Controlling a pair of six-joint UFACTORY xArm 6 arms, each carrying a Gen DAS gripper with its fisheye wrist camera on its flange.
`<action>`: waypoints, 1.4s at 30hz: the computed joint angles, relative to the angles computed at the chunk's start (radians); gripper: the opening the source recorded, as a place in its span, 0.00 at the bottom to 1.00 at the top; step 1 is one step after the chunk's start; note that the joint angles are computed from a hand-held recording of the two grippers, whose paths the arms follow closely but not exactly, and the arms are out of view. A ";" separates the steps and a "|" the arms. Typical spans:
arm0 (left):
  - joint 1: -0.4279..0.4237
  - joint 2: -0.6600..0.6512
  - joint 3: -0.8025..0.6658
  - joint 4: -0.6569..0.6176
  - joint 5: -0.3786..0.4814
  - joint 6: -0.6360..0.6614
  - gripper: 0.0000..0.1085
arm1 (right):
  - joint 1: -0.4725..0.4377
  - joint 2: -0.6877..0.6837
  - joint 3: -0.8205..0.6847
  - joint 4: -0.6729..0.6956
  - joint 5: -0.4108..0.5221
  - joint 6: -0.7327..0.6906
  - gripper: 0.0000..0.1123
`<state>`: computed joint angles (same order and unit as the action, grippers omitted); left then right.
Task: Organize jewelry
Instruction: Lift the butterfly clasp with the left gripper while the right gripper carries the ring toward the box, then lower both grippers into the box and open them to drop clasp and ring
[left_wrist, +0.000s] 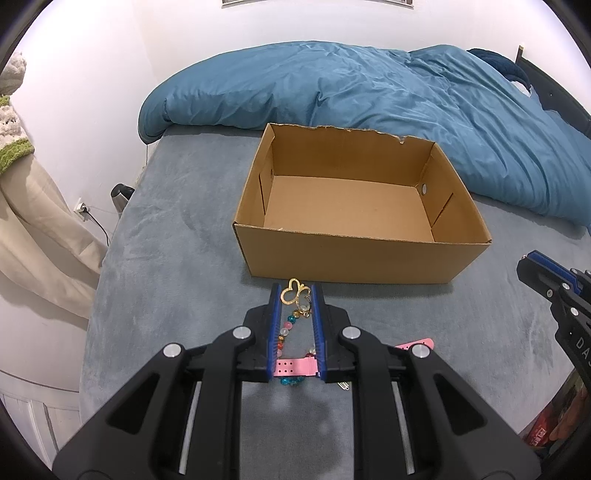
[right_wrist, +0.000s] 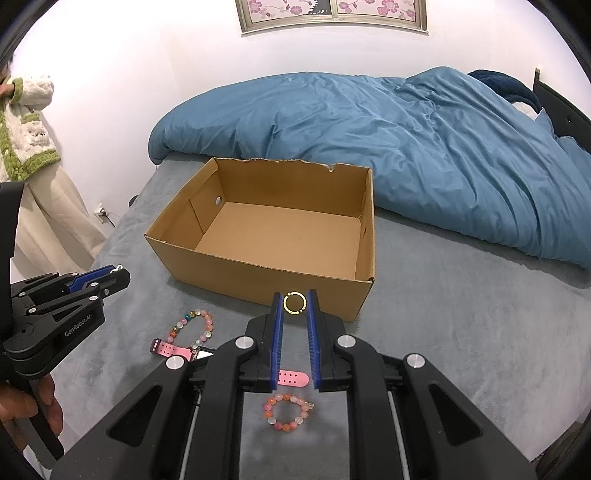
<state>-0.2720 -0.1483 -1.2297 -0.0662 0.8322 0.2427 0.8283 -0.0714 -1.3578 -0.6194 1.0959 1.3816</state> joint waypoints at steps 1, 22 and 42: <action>-0.001 0.001 -0.001 0.001 0.000 0.001 0.13 | 0.000 0.000 0.000 0.001 -0.001 -0.001 0.11; -0.053 0.262 -0.285 0.013 -0.011 -0.015 0.13 | -0.133 0.079 -0.024 0.055 -0.123 -0.130 0.11; -0.074 0.615 -0.703 0.083 0.183 -0.077 0.81 | -0.307 0.323 -0.205 0.363 -0.136 -0.426 0.55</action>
